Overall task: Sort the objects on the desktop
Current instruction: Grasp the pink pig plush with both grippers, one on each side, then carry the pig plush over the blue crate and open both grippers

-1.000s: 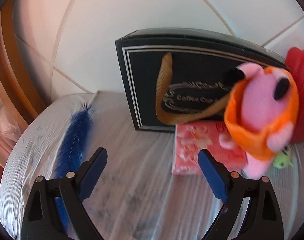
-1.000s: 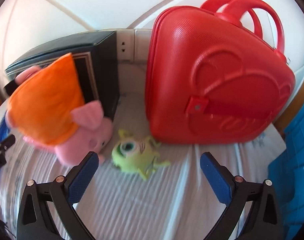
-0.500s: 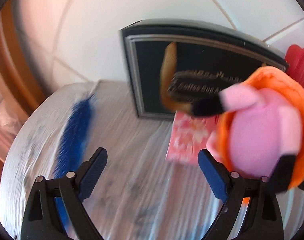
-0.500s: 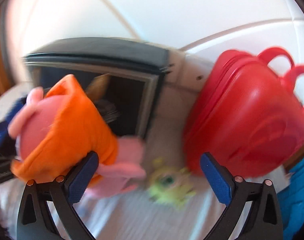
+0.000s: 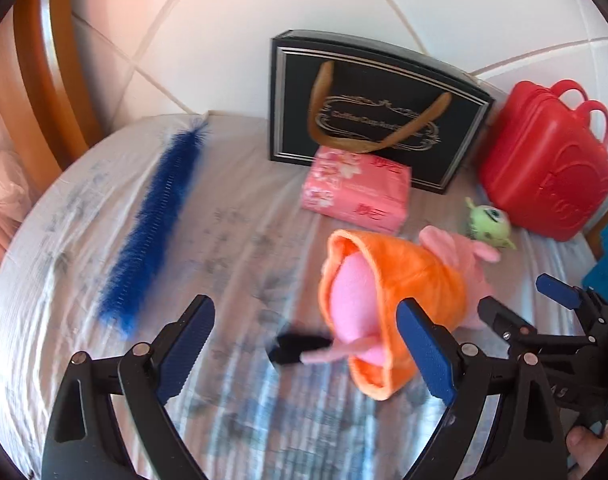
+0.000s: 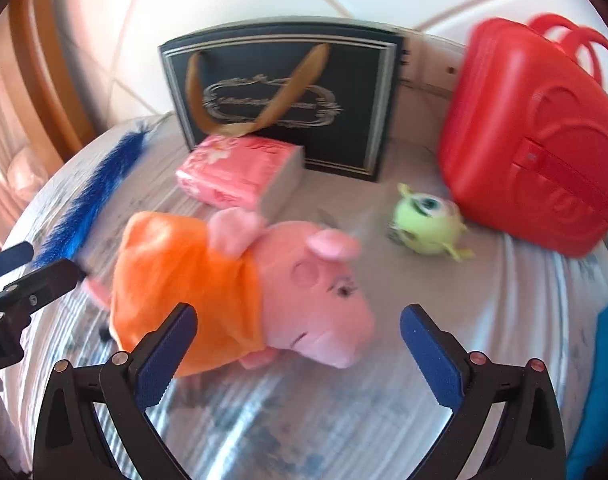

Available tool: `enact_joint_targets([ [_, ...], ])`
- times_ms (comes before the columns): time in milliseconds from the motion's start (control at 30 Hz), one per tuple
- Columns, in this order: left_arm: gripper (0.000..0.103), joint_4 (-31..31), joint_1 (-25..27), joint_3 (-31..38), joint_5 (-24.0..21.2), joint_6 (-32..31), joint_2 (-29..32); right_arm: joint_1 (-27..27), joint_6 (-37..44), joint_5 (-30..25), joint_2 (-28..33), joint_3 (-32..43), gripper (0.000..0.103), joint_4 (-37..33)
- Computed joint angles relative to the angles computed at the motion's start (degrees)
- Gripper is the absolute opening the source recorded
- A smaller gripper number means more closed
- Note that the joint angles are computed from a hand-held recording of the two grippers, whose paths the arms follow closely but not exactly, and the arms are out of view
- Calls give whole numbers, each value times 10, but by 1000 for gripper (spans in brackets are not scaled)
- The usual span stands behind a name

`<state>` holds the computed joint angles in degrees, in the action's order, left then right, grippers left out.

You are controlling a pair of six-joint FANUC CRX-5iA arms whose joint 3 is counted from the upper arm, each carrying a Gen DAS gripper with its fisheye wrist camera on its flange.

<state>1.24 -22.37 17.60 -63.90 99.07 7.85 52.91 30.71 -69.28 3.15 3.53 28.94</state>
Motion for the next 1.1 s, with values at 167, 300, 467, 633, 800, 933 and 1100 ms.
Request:
enact_joint_targets([
  [167,93,10,-36,16,-19,7,32,-20,-47,-4,-38,-28,103,0],
  [300,93,-54,-76,53,-36,18,72,-47,-20,35,-51,-34,103,-45],
  [467,93,-27,-64,53,-11,-4,93,-71,41,77,-31,-19,103,-100],
  [633,103,-1,-51,39,21,-31,98,-87,96,99,13,10,97,-142],
  [800,93,-3,-50,30,41,-43,94,-88,114,131,22,11,77,-150],
  [933,84,-13,-56,23,43,-37,82,-79,111,118,16,10,69,-134],
  [1100,83,-16,-58,11,55,-42,54,-58,99,104,-3,2,64,-103],
])
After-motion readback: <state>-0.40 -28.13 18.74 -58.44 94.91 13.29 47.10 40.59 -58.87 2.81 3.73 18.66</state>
